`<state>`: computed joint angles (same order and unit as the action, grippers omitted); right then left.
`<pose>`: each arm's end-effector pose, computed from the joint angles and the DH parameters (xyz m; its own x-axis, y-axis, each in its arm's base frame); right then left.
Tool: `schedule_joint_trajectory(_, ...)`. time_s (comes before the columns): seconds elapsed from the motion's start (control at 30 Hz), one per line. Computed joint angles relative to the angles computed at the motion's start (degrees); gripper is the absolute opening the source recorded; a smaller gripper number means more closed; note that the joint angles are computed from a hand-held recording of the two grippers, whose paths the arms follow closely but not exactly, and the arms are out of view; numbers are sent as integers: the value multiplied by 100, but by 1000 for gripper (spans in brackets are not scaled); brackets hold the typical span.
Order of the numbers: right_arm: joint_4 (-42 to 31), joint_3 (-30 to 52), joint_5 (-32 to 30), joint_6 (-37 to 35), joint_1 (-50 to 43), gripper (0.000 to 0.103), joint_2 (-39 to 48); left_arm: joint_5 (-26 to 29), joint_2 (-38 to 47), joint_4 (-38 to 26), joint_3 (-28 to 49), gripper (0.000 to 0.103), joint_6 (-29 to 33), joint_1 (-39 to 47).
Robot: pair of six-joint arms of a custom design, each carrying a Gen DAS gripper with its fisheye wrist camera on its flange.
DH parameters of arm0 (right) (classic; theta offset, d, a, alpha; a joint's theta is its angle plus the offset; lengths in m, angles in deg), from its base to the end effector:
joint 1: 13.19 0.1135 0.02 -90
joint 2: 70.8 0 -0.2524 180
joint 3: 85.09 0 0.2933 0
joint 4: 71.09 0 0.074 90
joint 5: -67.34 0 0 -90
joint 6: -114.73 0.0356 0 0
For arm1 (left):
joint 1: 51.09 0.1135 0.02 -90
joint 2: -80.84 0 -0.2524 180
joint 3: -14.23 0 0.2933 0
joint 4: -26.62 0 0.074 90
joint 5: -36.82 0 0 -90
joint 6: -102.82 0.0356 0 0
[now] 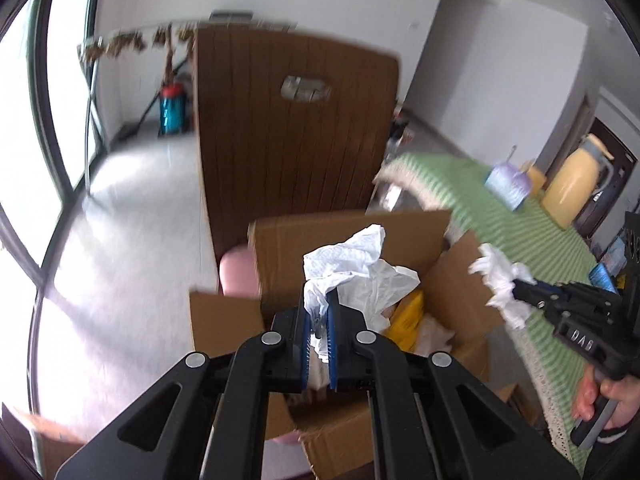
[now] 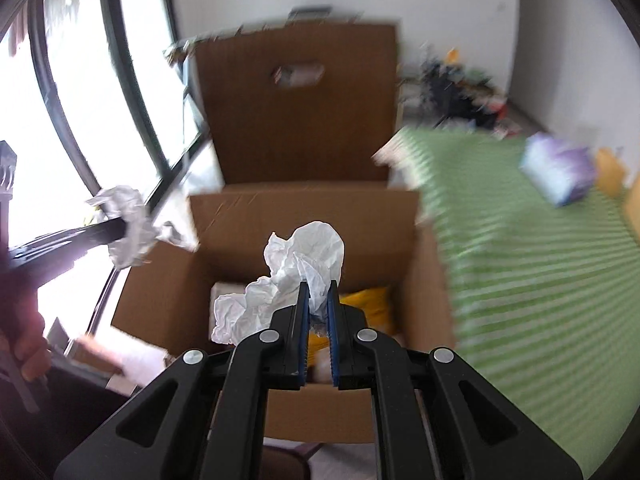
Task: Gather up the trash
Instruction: 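Carry the tissues to the box and release both inside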
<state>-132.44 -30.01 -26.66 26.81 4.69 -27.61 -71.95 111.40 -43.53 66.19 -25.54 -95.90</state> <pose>0.1840 0.0620 0.2635 -0.7355 -0.1992 -0.6476 -0.3229 0.9433 0.0766 0.1122 -0.0953 0.2679 -0.7389 -0.0942 -0.6671 0.0742 0.9728 -0.2195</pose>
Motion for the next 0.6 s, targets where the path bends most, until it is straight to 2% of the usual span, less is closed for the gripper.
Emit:
schedule_joint_trajectory(0.07, 426, -192, -247, 233, 339, 8, 621, 245, -47, 99, -256, 4, -4, 257)
schedule_joint_trajectory(0.17, 922, -305, -252, 508, 884, 9, 1506, 500, -38, 228, -424, 4, 148, 529)
schedule_joint_trajectory(0.27, 1461, -294, -626, 651, 1118, 9, 2670, 617, -10, 260, -550, 4, 204, 570)
schedule_joint_trajectory(0.4, 1700, 151, -518, 839, 1135, 9, 4158, 787, 324, 501, -808, 4, 73, 478)
schedule_joint_trajectory(0.47, 1733, 314, -622, 889, 1037, 12, 4474, 900, 518, 616, -897, 4, -24, 321)
schedule_joint_trajectory(0.5, 1753, 298, -674, 860, 1008, 16, 4400, 987, 596, 721, -970, 4, -33, 296)
schedule_joint_trajectory(0.57, 1766, 147, -710, 724, 965, 35, 4020, 1162, 806, 904, -1084, 4, -41, 237)
schedule_joint_trajectory(0.6, 1726, 76, -737, 680, 912, 50, 3800, 1250, 1018, 1028, -1122, 4, -79, 235)
